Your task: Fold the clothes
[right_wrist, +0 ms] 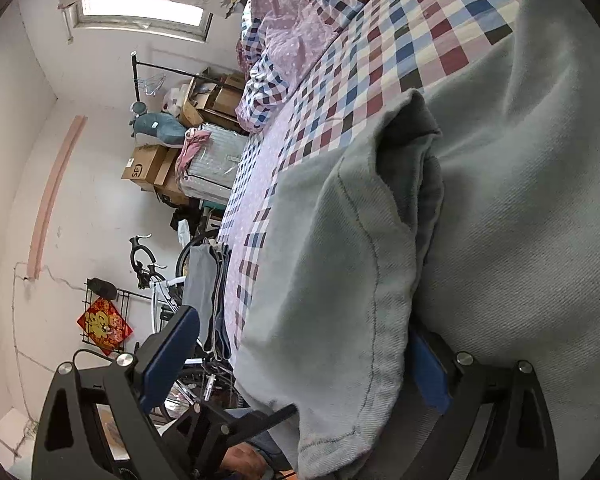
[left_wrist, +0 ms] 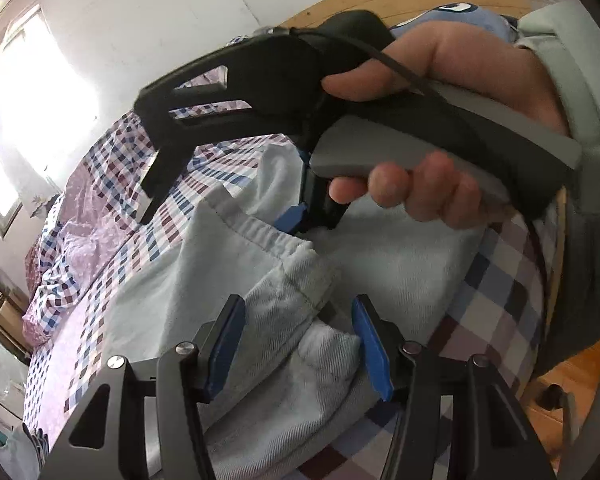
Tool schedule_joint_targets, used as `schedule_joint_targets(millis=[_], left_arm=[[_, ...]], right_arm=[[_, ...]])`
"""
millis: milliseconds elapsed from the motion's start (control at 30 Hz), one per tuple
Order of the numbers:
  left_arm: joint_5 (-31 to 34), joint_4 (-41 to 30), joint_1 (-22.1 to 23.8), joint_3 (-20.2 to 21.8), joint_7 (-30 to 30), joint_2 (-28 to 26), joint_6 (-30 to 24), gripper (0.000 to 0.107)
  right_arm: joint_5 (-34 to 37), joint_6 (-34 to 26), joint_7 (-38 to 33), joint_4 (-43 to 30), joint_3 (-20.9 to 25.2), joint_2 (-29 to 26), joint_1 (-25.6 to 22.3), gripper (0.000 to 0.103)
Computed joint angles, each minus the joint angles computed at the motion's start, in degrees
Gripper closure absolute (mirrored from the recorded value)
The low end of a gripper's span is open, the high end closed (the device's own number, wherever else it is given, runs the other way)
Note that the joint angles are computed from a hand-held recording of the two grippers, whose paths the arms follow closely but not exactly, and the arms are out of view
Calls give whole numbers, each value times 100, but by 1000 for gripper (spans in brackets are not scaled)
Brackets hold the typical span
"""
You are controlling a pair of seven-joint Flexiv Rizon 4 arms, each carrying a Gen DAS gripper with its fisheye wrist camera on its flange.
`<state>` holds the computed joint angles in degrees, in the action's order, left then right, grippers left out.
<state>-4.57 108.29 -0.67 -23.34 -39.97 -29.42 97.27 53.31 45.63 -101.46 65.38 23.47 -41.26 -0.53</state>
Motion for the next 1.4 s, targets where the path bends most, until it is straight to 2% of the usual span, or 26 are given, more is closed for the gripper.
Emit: schedule_joint_targets(millis=[33,67,100,133,267,367,400,433,467,533,700,767,1033,1133,1233,1267,1400], left_arm=[[-58,-35,-8,-16,21,-14,-80,47],[-65,-26,114,-167,31,-7,-194,53],[-120,-12,212,-301,75,1,-299,63],[-189,4,304,-429,129,8,-402,80],[-882,430,1500,-1819,734,244,-1221,81],[-1415,649,1857,-2149,839,465,-1433,78],[-1516,698,1877,-2149,868,519,-1372,75],[-1609,735,1877,-2131,892,559,-1292,60],[-1700,763,1881,-2125,928,574,-1188,51],[-1838,786,1812,-2031,990,599,-1016,50],[-1589,820,997,-1123,1284,789,-833,50],[-1519,844,780,-935,1443,807,-792,50],[-2271,778,906,-1142,2045,867,-1344,50],[-2337,818,688,-871,2166,1014,-1598,49],[-1983,707,-8,-81,1882,908,-1271,46],[-1982,684,-99,10,1878,888,-1229,44],[-2256,779,84,-347,2060,871,-853,43]], right_arm=[[-2,-27,-23,-5,5,-5,-9,5],[-1,-47,-26,-14,7,-10,-11,5],[-2,-75,-20,-22,5,-15,-16,5],[-22,-107,-2,-33,-6,-17,-8,5],[-189,-164,33,28,-88,59,43,5],[-261,-131,-37,137,-108,139,50,5],[-257,-124,-61,166,-103,153,42,5],[-259,-119,-66,185,-107,158,42,5],[-281,-107,-57,195,-121,162,62,5],[-347,-78,-31,208,-150,170,113,5],[-397,-20,7,211,-142,164,143,5],[-395,-5,-6,214,-129,161,139,5],[-361,-41,-60,199,-100,141,91,5],[-385,-32,-49,206,-116,147,108,5],[-414,-7,-43,217,-126,150,130,5],[-424,1,-38,219,-129,151,137,5],[-431,38,-56,239,-120,155,138,5]])
